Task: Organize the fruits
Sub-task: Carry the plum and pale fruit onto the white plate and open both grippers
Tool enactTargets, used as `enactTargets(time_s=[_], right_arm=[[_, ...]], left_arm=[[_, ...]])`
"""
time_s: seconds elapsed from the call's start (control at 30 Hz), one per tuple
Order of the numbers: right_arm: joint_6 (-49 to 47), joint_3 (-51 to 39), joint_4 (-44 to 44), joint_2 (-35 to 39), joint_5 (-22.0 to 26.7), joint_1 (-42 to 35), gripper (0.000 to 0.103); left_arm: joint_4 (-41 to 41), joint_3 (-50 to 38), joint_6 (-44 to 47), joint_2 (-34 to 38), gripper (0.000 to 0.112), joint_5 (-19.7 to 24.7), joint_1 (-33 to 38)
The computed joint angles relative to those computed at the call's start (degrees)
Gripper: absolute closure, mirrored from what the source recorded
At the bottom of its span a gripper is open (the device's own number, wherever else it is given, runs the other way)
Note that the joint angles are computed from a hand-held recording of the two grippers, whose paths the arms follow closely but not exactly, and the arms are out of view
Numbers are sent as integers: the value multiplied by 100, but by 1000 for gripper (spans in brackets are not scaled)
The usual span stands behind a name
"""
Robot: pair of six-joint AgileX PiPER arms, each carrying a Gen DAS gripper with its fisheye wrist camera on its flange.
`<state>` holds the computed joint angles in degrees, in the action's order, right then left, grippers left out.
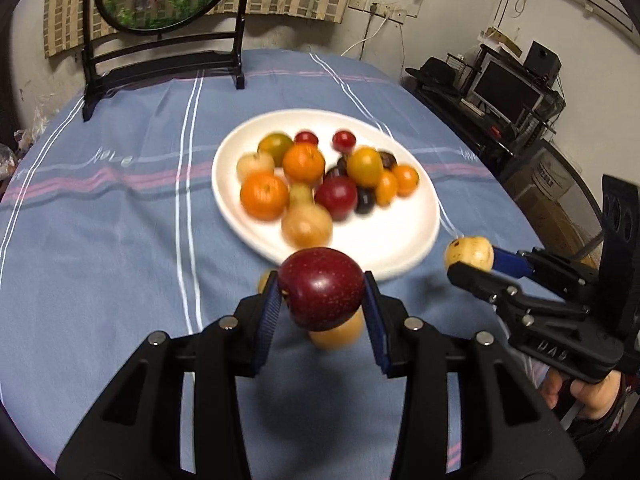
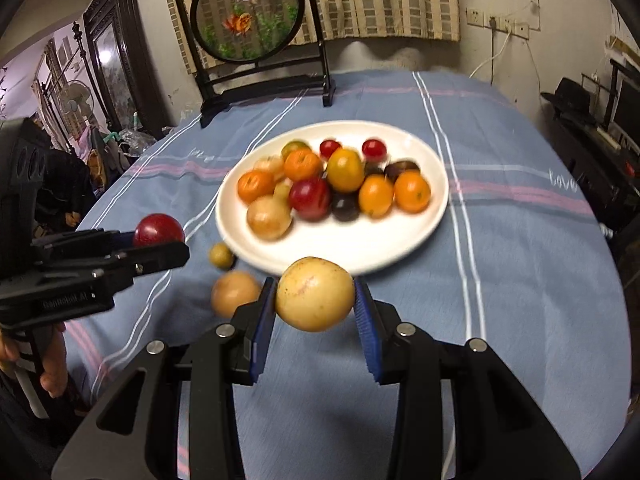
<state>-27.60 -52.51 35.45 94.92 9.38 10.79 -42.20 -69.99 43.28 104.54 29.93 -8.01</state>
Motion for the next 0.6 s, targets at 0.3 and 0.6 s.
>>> enactTargets(time_s=[0.3, 0.6], right_arm=[[1103, -1790, -1284, 1486, 759, -429, 64], [908, -1712, -1057, 1522, 374, -449, 42]], left_arm=[[2144, -3812, -2518, 2305, 71, 1313, -583], [2589, -4548, -2911, 2683, 42, 1302, -692]])
